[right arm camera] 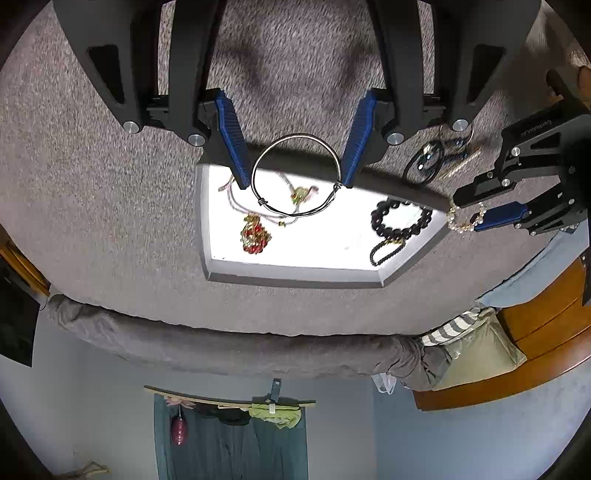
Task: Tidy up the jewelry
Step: 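Carry the clip and bangle into the tray and open both tools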
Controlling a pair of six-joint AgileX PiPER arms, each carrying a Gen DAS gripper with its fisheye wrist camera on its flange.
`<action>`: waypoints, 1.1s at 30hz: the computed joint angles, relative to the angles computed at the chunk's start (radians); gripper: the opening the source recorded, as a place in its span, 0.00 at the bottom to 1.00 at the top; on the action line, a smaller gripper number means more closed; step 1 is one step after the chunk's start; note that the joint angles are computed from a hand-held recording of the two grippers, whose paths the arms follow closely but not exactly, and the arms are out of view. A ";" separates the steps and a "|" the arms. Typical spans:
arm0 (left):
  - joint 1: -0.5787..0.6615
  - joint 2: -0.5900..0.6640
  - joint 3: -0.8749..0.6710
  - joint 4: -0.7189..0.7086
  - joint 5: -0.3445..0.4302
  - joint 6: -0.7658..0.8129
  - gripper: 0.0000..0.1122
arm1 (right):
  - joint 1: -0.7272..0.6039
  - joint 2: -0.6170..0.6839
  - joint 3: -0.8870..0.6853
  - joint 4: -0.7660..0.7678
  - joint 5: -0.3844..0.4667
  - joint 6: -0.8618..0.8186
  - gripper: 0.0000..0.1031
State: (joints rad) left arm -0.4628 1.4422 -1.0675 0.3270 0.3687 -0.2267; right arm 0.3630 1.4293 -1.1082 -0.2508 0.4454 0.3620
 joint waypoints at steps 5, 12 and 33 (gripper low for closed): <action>0.083 0.049 -0.054 -0.259 -0.012 0.270 0.36 | -0.029 0.061 -0.060 0.072 0.005 -0.079 0.49; 0.168 0.185 -0.238 -0.617 0.104 0.605 0.36 | -0.046 0.200 -0.210 0.143 0.047 -0.167 0.49; 0.186 0.728 -1.053 -0.511 0.548 0.445 0.36 | -0.005 0.526 -0.607 0.256 0.285 -0.304 0.49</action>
State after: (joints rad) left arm -0.2768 2.1703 -2.1200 -0.1843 0.9166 0.2183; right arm 0.3583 1.9550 -1.7149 0.0049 0.7303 0.0577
